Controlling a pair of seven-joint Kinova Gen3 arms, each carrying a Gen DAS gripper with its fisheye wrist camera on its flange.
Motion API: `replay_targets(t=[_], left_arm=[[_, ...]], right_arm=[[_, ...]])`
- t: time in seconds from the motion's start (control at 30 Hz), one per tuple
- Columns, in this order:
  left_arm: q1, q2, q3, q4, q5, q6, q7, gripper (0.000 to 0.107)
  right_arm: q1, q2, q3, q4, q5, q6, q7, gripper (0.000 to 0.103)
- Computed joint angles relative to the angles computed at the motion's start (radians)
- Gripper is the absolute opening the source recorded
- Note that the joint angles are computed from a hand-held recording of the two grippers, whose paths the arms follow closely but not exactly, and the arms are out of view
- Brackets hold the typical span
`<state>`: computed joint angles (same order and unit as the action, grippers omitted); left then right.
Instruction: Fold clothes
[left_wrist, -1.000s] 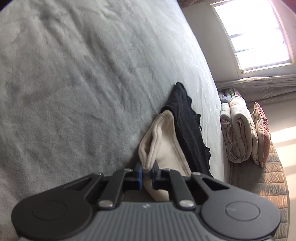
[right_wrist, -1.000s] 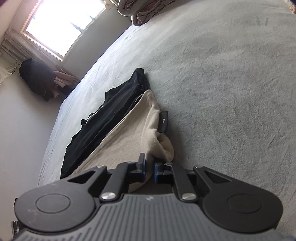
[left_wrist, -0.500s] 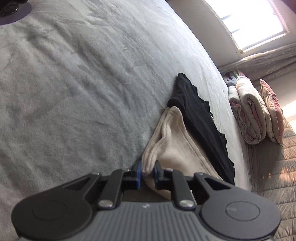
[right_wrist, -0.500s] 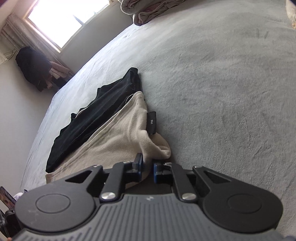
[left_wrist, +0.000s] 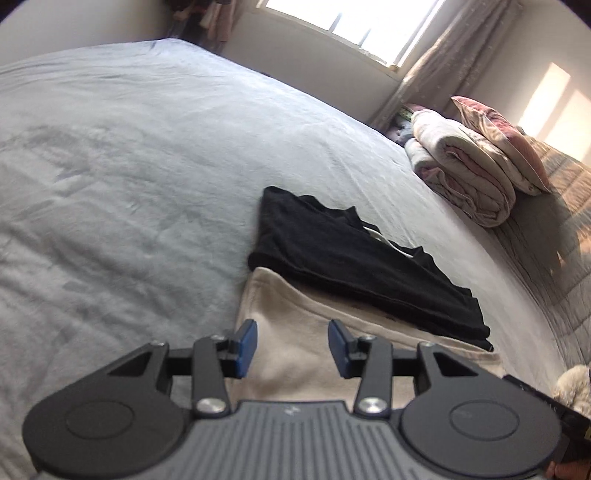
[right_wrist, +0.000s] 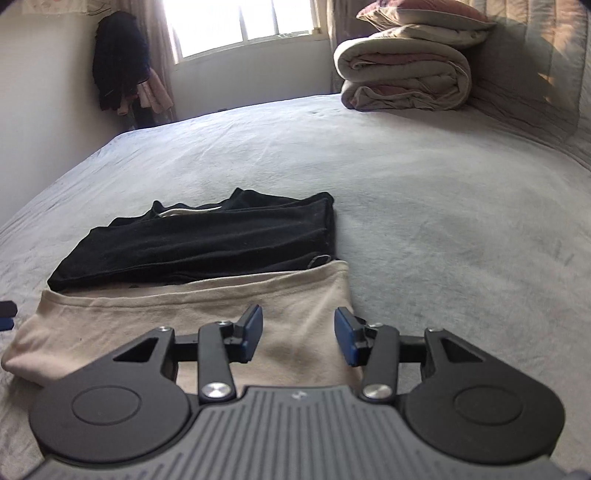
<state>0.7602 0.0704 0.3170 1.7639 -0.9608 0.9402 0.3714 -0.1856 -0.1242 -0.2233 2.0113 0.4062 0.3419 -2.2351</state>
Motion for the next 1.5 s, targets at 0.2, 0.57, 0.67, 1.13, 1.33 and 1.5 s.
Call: replay_targets(t=[0.2, 0.57, 0.67, 1.13, 1.33, 1.5], left_arm=[[0.018, 0.072, -0.033, -0.035, -0.018, 0.000, -0.104, 0.043], [0.007, 0.029, -0.041, -0.064, 0.079, 0.124, -0.234, 0.043], [-0.038, -0.009, -0.037, -0.077, 0.189, 0.083, -0.326, 0.046], [-0.024, -0.047, 0.065, -0.096, 0.251, 0.133, -0.585, 0.052], [0.013, -0.016, 0.069, -0.109, 0.231, 0.137, -0.705, 0.052], [0.009, -0.010, 0.021, -0.132, 0.327, 0.156, -0.720, 0.052]], right_arm=[[0.081, 0.065, -0.117, -0.005, 0.182, -0.042, -0.104, 0.048], [-0.058, 0.034, 0.116, -0.025, 0.044, 0.060, 0.072, 0.045], [-0.175, -0.004, 0.255, -0.021, -0.072, 0.079, 0.194, 0.047], [0.036, -0.103, 0.097, -0.011, -0.501, 0.184, 0.687, 0.048], [0.046, -0.107, 0.072, -0.016, -0.506, 0.199, 0.714, 0.048], [0.057, -0.112, 0.077, -0.024, -0.512, 0.226, 0.709, 0.048]])
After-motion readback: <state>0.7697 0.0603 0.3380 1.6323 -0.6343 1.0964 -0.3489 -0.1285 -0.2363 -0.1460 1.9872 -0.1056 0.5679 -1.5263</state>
